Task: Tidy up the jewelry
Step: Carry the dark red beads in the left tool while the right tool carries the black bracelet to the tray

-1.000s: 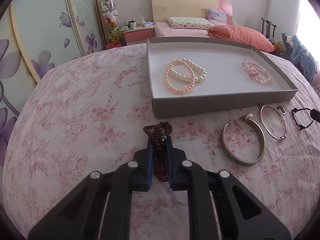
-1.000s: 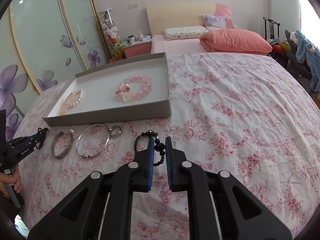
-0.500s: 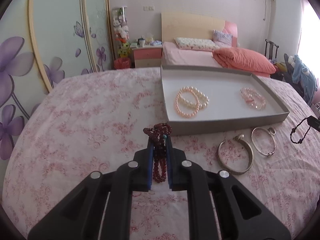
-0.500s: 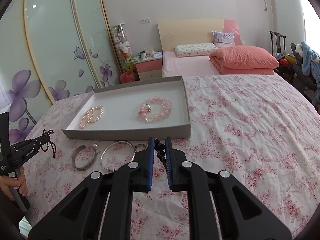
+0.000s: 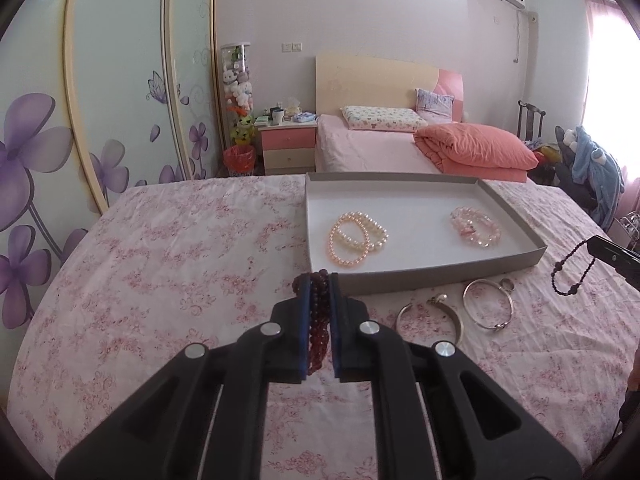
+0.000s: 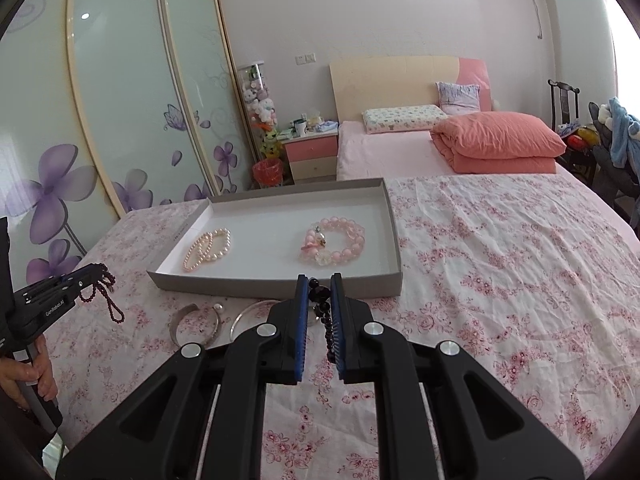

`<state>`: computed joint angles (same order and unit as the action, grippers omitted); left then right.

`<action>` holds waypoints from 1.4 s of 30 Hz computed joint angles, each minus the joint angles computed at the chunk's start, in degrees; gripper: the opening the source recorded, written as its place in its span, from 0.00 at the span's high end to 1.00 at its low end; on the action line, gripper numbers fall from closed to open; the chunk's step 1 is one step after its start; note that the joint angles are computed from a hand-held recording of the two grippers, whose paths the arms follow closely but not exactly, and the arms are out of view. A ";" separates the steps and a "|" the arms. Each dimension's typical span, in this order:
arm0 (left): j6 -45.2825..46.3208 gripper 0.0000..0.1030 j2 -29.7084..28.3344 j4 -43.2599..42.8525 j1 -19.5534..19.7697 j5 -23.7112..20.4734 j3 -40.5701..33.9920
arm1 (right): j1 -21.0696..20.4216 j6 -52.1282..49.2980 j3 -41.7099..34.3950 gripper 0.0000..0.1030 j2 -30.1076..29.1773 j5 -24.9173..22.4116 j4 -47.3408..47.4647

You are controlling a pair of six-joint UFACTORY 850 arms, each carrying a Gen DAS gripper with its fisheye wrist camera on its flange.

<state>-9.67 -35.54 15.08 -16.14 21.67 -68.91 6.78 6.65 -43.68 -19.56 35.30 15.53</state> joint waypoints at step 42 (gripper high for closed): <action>19.52 0.91 -2.16 -20.00 -5.42 5.19 -6.37 | 1.05 -8.32 -5.51 0.88 -2.94 11.74 2.88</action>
<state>9.85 -37.70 -4.92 -21.56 26.86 -75.27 7.83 -1.67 -49.19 -22.51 47.04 18.41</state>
